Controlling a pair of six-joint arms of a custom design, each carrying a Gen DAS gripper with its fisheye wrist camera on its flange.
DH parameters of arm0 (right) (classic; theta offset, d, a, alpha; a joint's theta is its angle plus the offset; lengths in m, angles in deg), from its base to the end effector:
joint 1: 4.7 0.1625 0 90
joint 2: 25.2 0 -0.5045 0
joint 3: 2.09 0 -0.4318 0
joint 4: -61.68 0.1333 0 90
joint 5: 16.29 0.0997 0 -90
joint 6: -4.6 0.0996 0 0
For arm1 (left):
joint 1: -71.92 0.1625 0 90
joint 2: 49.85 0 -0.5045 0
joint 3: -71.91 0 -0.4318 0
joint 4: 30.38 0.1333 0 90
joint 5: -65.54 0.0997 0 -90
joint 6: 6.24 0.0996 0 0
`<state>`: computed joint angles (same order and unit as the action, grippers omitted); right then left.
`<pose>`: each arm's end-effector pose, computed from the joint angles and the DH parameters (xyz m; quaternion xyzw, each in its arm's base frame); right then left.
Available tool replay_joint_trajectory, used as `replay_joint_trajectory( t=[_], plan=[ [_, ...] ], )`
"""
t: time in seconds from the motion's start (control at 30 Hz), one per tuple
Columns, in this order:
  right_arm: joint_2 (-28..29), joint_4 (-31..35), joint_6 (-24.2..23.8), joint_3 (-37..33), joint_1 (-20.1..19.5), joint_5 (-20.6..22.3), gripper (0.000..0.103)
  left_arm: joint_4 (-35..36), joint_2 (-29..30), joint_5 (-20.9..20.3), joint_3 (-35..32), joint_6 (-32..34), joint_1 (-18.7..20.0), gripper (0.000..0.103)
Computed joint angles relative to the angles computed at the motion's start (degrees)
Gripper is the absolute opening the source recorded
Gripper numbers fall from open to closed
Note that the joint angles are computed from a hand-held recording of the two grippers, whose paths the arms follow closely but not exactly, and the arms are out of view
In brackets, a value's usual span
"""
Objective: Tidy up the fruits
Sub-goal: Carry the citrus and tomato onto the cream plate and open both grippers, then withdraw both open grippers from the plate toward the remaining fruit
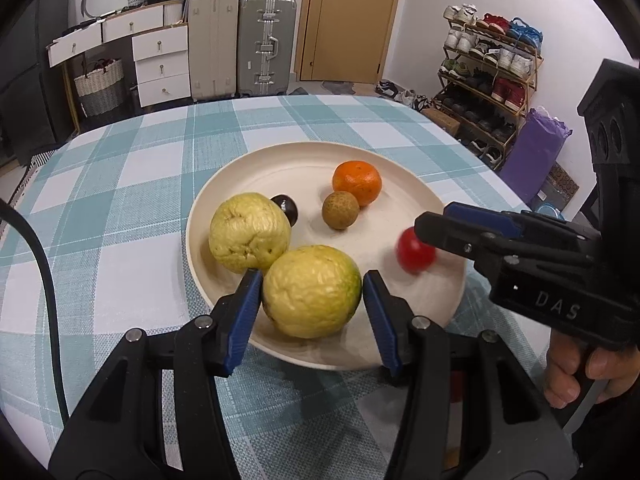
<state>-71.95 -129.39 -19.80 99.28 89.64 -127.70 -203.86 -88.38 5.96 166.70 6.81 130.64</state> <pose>0.1520 -0.7221 0.1863 0.1531 -0.8929 0.3518 0.2356 -0.2389 -0.7470 0.0869 0.2967 0.8919 -0.2646 0.2158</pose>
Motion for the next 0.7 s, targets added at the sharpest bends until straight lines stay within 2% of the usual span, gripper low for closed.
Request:
replay_joint_trajectory(
  t=[0.1,0.17,0.23,0.3,0.4,0.43,0.53,0.63,0.7],
  plan=[
    [-1.2,-0.4,0.3,1.3,-0.2,0.8,0.049,-1.4,-1.1,-0.9,1.7,0.2,-0.4,0.058],
    [-1.8,-0.9,0.1,2.1,0.0,0.3,0.054,-2.5,-2.0,-0.8,3.0,0.0,-0.8,0.079],
    [-2.6,-1.2,-0.3,3.4,0.1,0.0,0.065,-4.1,-3.0,-0.6,4.6,-0.2,-1.3,0.083],
    [-3.7,-1.2,-0.3,4.8,0.0,0.9,0.088,-4.8,-4.1,-0.5,6.0,-0.3,-1.7,0.084],
    [-4.9,-2.2,-0.8,6.9,0.0,1.3,0.094,-6.7,-5.4,1.1,8.4,0.1,-2.7,0.093],
    [-5.3,-2.2,-0.9,7.5,0.1,1.0,0.096,-7.4,-5.8,1.8,9.1,0.1,-3.1,0.101],
    [-6.9,-1.0,0.2,9.3,-0.1,2.6,0.103,-9.7,-7.2,2.9,11.7,0.7,-3.9,0.102],
    [-8.0,-1.2,0.4,10.8,-0.2,3.9,0.103,-10.7,-8.5,4.3,13.5,0.0,-4.6,0.102],
    [-8.5,-1.2,0.0,11.6,0.1,3.3,0.103,-10.6,-9.5,3.7,14.6,-1.0,-4.7,0.102]
  ],
)
